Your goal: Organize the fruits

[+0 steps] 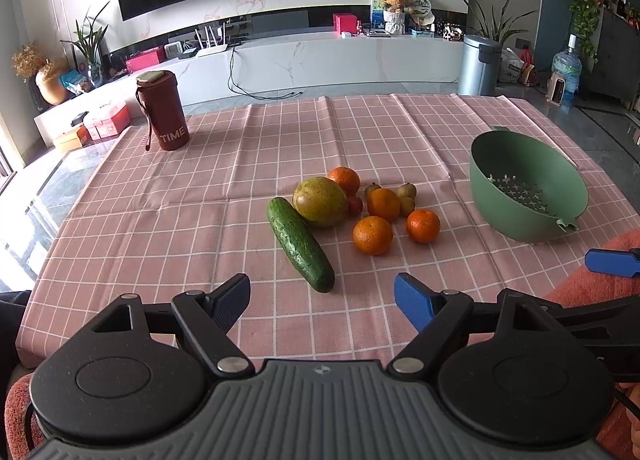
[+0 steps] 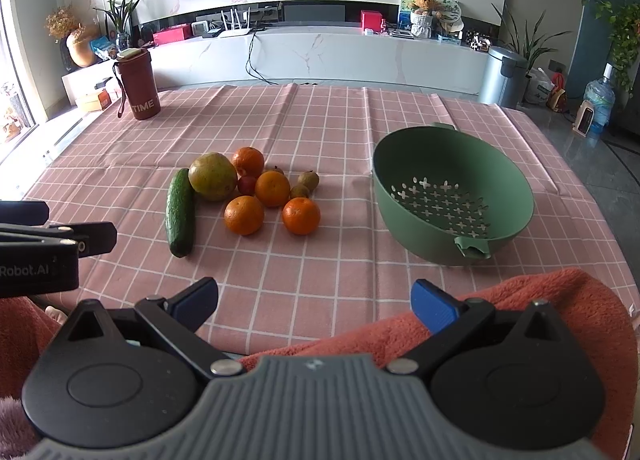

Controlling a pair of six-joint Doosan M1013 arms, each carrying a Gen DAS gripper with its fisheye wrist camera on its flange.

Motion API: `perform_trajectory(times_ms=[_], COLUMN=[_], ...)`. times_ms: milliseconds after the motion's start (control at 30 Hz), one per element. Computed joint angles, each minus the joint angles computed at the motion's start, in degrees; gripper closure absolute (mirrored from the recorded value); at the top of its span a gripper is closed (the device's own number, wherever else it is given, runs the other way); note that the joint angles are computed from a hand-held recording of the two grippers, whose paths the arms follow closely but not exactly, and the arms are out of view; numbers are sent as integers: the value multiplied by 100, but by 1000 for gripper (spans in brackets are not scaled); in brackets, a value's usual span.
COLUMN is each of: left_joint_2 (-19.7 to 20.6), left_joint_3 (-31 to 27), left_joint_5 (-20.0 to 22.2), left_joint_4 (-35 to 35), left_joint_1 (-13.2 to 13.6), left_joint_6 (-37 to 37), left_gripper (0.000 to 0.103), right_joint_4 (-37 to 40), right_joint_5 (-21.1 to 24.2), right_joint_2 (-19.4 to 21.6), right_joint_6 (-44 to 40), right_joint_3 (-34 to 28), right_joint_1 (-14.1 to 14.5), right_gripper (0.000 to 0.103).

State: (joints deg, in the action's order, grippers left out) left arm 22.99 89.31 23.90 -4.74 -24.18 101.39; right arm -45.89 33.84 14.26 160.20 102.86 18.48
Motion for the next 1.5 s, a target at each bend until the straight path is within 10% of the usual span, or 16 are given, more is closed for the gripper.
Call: perform_trajectory(times_ms=[533, 733, 933, 1500], left_joint_2=[488, 936, 1511, 2302], left_joint_3=[-783, -1374, -2069, -3006], left_joint_5=[843, 1352, 1853, 2668], left_joint_4=[-845, -1080, -626, -1276], left_joint_1=[231, 317, 317, 494], left_joint_6=[391, 139, -656, -724], left_gripper=[19, 46, 48, 47], right_joint_4=[404, 1272, 2632, 3646], right_joint_5=[-892, -1243, -1346, -1553], right_joint_2=[240, 548, 990, 1857], right_joint_6=[-510, -1701, -3714, -6679], right_joint_3=[-154, -466, -960, -1811], right_joint_1=[-293, -451, -619, -726], right_gripper=[6, 31, 60, 62])
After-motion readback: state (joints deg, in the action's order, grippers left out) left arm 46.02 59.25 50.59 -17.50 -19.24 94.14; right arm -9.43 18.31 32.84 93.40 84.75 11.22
